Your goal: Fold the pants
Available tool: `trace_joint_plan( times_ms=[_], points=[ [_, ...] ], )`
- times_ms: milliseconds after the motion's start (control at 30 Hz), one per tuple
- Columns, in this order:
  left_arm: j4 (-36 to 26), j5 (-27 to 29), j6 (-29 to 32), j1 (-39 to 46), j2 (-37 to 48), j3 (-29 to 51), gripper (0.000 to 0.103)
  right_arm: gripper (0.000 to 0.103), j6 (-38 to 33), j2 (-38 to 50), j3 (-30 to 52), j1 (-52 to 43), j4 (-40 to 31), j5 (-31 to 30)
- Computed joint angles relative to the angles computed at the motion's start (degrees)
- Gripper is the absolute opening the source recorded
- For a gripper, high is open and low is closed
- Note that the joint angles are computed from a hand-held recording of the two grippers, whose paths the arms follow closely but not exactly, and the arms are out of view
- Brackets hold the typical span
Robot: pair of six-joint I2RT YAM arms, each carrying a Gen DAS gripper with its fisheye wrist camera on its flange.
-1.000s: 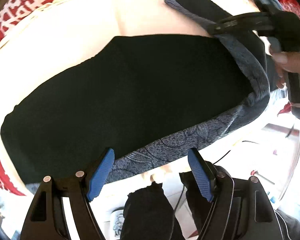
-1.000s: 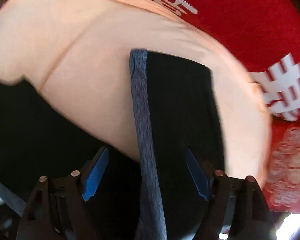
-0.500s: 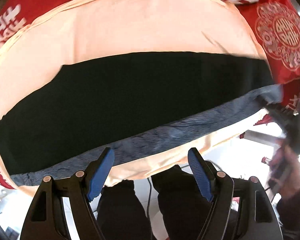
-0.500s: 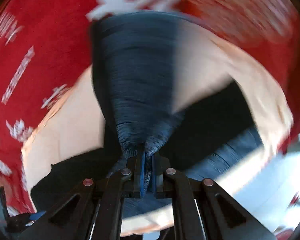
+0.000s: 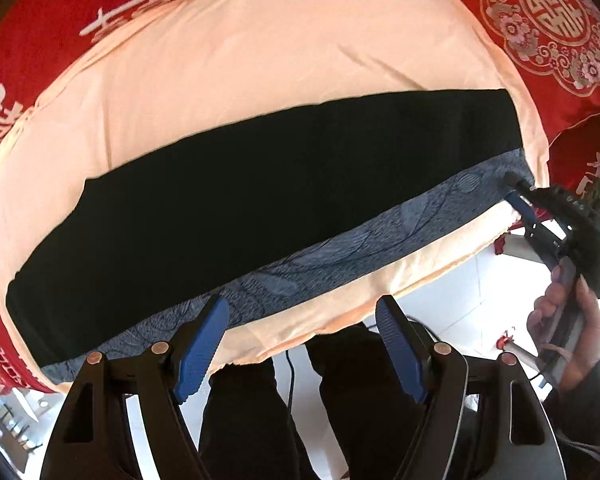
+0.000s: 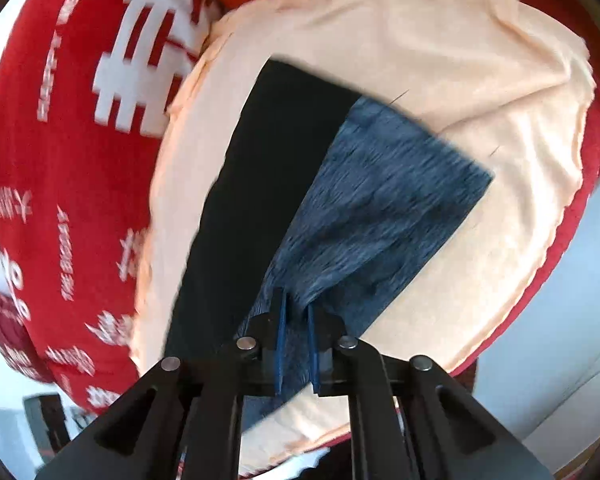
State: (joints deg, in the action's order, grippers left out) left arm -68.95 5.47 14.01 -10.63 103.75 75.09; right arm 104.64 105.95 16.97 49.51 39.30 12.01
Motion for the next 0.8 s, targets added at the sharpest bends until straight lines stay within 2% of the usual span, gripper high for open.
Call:
trace_joint_plan(
  times_ms=[67,100,133,200,333,367,400,433,500,533,567,600,667,700,733,800],
  points=[
    [0.04,0.35,-1.17,-1.19,0.07,0.4,0.076,0.022,4.99,-2.18,-5.68,-0.28,5.47,0.41],
    [0.03,0.51,-1.93,-1.98,0.09,0.39,0.076,0.036,8.58,-1.94,-8.47,0.53,9.75,2.76],
    [0.12,0.64,-2.57,-2.68,0.13,0.36,0.076,0.045,10.4,-2.04,-9.63,1.26,11.11,5.31],
    [0.83,1.04,-3.2,-3.73,-0.2,-0.49,0.076,0.052,12.76,-6.17,-11.31,2.23,8.18,9.32],
    [1.67,1.39,-5.44,-6.22,-0.02,-1.95,0.076,0.055,4.72,-6.51,-10.8,-3.99,7.32,4.61],
    [1.84,1.59,-6.07,-6.99,0.08,-2.04,0.076,0.053,2.01,-4.45,-9.96,-6.15,7.99,1.77],
    [2.53,1.92,-6.86,-8.06,0.3,-2.24,0.076,0.016,-0.67,-4.77,-9.38,-7.82,5.45,-1.66],
    [3.47,2.53,-7.97,-9.14,0.62,-2.35,0.076,0.006,-3.01,-7.27,-8.76,-9.02,0.05,-4.96],
    [5.0,4.02,-10.06,-10.61,1.9,-2.33,0.076,0.006,-7.03,-14.77,-6.15,-9.5,-13.34,-5.24],
    [5.68,5.05,-11.53,-11.25,3.01,-2.06,0.076,0.006,-9.23,-19.76,-3.3,-8.61,-23.82,-4.01],
    [6.4,6.26,-13.21,-11.77,4.28,-1.81,0.076,0.006,-9.96,-23.31,-0.24,-6.76,-33.37,-2.01],
    [7.03,7.19,-14.61,-12.18,5.35,-1.68,0.076,0.006,-8.58,-24.98,1.36,-4.99,-38.67,-0.66],
    [8.06,7.88,-16.62,-13.11,7.01,-1.6,0.076,0.005,-2.71,-24.61,1.81,-2.77,-42.55,-1.0],
    [8.4,7.92,-17.08,-13.37,7.2,-1.76,0.076,0.005,-0.92,-22.91,1.15,-2.82,-40.74,-2.27],
    [8.68,8.18,-17.31,-13.42,7.06,-2.01,0.076,0.005,-1.01,-20.58,-0.26,-3.48,-36.84,-4.05],
    [9.45,8.83,-17.35,-12.68,5.73,-3.04,0.076,0.006,-7.6,-18.54,0.64,-5.71,-36.57,-5.48]
  ],
)
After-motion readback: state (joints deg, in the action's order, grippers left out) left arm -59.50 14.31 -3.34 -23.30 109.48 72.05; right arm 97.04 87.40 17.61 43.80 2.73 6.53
